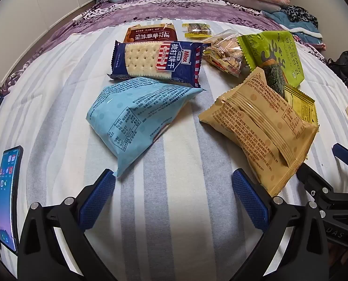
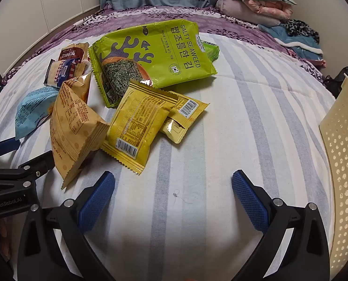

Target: Organize snacks

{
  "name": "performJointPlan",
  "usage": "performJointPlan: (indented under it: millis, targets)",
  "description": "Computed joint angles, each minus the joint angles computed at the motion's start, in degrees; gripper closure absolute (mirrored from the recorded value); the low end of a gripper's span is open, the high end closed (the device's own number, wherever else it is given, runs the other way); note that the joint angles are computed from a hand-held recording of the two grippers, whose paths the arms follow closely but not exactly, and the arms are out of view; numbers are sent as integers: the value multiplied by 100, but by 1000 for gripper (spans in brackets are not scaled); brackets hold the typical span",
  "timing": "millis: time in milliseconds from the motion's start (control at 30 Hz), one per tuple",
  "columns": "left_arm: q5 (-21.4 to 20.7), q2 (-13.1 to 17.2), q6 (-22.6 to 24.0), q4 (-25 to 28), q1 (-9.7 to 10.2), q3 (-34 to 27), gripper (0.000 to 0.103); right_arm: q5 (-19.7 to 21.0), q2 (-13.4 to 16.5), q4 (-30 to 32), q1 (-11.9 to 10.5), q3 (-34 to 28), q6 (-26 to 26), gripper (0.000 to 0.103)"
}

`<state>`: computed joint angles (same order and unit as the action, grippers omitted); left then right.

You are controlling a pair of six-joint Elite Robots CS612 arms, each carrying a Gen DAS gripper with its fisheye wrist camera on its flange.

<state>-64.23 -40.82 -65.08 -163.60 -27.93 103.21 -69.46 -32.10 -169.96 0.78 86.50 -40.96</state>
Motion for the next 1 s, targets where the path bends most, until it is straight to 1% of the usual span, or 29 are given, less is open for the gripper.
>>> performJointPlan:
  millis: [1000]
  targets:
    - [1, 0, -1, -5, 0, 0, 2, -62, 2, -26, 14, -1, 1, 5]
